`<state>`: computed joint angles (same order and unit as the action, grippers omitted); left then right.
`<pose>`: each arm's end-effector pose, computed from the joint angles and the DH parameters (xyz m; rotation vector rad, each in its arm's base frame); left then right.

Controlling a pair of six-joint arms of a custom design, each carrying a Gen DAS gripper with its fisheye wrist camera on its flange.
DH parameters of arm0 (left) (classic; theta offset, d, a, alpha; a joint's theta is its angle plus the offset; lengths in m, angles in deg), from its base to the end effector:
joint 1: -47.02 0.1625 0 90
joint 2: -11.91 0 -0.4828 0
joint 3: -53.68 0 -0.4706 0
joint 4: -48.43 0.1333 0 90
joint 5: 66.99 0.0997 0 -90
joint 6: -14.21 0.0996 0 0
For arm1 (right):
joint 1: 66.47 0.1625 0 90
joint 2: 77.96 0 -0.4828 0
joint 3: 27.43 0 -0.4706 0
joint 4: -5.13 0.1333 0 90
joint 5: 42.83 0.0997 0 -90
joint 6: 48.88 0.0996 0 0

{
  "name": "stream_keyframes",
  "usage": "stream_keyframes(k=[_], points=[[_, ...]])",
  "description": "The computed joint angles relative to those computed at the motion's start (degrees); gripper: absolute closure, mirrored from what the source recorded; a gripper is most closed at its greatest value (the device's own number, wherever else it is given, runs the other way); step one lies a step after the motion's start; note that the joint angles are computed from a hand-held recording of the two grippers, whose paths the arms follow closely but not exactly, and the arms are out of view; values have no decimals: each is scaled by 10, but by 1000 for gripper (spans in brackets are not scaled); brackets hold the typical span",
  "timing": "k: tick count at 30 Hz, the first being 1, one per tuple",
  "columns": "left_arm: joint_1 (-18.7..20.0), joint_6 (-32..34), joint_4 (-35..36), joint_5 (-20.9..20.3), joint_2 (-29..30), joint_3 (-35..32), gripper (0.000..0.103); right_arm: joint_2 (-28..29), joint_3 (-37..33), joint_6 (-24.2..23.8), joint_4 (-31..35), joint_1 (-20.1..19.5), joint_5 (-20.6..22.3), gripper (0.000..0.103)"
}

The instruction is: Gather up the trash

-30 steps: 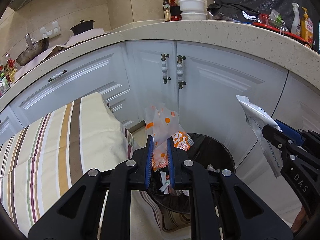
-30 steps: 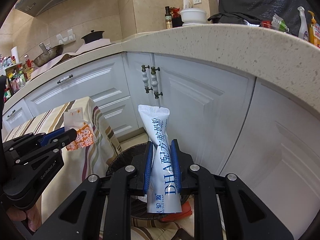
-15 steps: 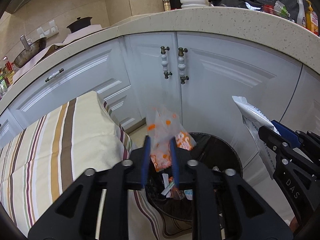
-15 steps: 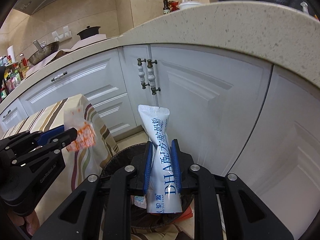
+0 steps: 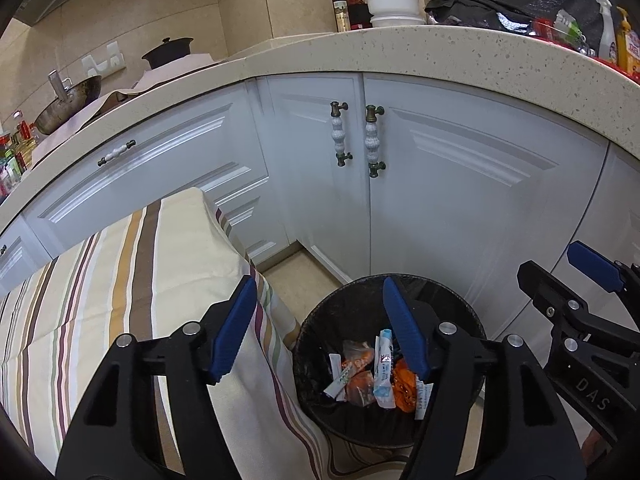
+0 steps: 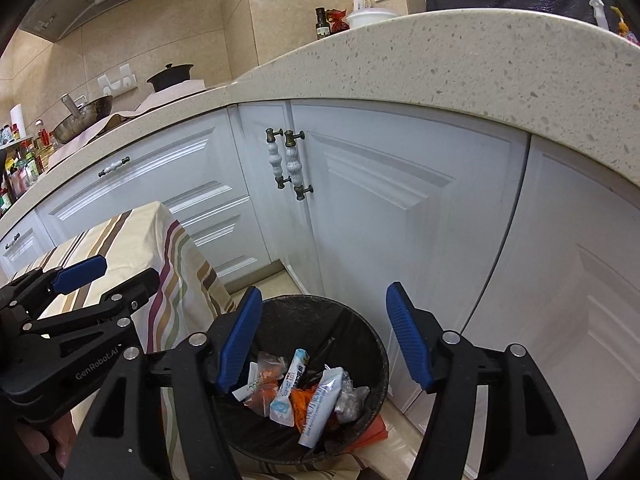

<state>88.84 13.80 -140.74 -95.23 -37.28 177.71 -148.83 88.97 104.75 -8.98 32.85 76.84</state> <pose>-0.2616 -0.5307 0.0718 0.6141 2.0679 -0.9468 0.1654 -0.4894 0.1526 0.3710 -2.2423 1.1589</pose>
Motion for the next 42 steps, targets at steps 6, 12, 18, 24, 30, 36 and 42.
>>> stream_keyframes(k=[6, 12, 18, 24, 30, 36, 42], points=[[-9, 0, -9, 3, -10, 11, 34, -8, 5, -2, -6, 8, 10, 35], [-18, -4, -18, 8, -24, 25, 32, -14, 11, -4, -7, 18, 19, 33], [-34, -10, -29, 19, -44, 48, 28, -22, 20, -4, -10, 34, 32, 30], [-54, -27, -31, 32, -73, 76, 24, -34, 34, -5, -18, 54, 47, 27], [-74, -46, -24, 46, -106, 108, 22, -38, 44, -5, -20, 78, 63, 25], [-92, -84, 1, 68, -148, 144, 22, -43, 54, -11, -25, 104, 73, 23], [-116, -154, 65, 88, -210, 183, 21, -47, 65, -16, -35, 136, 91, 21]])
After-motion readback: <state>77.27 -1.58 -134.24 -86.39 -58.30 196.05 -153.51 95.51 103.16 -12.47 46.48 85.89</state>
